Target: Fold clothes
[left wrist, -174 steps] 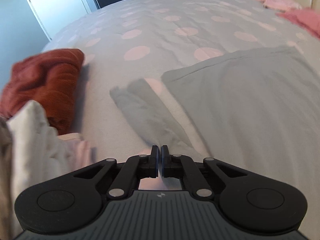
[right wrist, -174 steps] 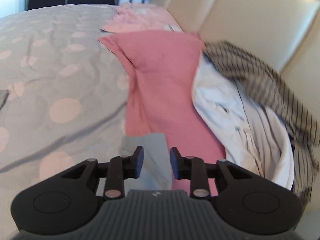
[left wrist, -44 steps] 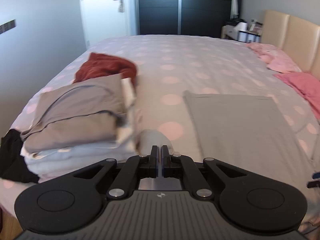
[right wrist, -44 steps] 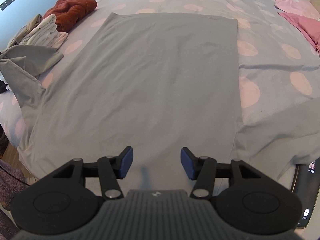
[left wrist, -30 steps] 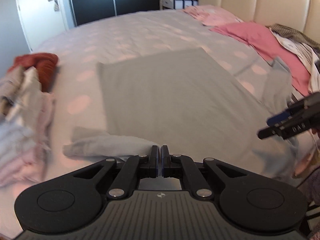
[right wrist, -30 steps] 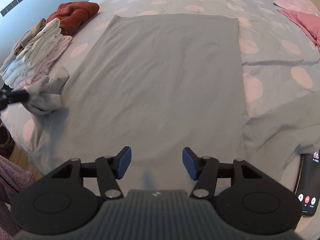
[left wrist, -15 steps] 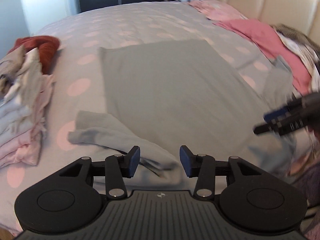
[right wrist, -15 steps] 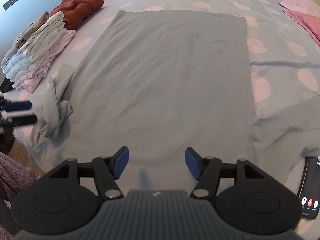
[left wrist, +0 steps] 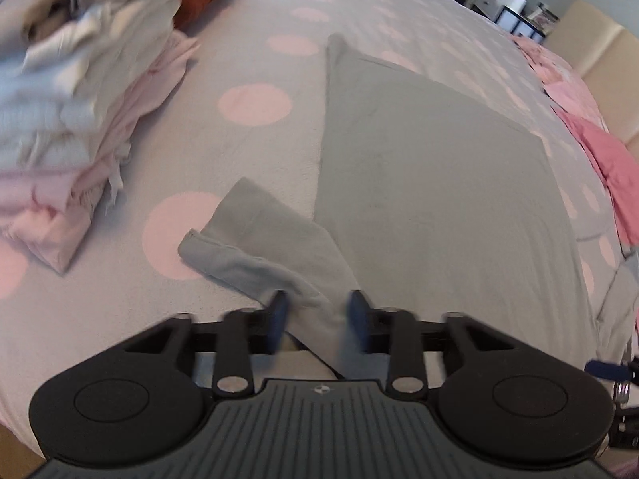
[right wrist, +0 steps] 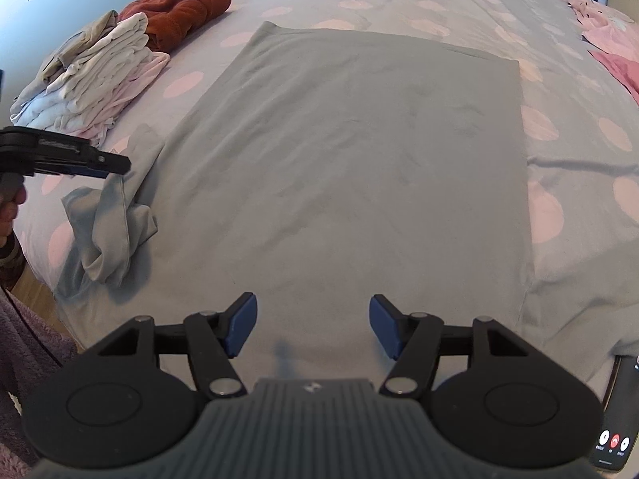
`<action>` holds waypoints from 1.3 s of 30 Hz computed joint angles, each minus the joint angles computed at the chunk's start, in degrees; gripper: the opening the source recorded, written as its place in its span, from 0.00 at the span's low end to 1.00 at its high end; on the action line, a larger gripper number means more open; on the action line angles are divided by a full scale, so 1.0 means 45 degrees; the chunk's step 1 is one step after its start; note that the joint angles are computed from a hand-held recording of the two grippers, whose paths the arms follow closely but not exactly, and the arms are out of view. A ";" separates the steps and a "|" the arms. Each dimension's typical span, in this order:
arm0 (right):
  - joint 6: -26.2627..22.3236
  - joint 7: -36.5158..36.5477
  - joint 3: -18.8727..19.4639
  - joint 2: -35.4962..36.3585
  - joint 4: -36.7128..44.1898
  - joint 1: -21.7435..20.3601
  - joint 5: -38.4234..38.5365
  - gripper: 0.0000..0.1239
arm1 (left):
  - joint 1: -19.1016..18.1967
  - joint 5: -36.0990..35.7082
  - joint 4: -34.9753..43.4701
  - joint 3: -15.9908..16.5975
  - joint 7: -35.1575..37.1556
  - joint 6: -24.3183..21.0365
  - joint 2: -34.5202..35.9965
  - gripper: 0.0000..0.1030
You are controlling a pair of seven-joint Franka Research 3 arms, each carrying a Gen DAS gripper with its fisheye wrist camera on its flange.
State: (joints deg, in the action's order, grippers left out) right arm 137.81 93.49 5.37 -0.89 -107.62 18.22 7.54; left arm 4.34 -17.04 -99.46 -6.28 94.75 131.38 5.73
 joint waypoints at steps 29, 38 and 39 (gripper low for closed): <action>0.0212 -0.1088 -0.0076 -0.1376 -0.1236 -0.0056 0.1393 0.46 | -0.4168 -0.3334 -0.6080 0.1288 0.9810 0.0052 -0.6126 0.26; -0.0571 -0.2214 -0.0046 -0.0914 -0.0968 0.0085 0.2601 0.37 | -0.3126 -0.1954 -0.4375 0.1779 1.1229 -0.0300 -0.5122 0.41; -0.0605 -0.2289 -0.0034 -0.0824 -0.0823 0.0115 0.2827 0.37 | -0.2939 -0.1819 -0.4054 0.1792 1.1329 -0.0409 -0.4801 0.41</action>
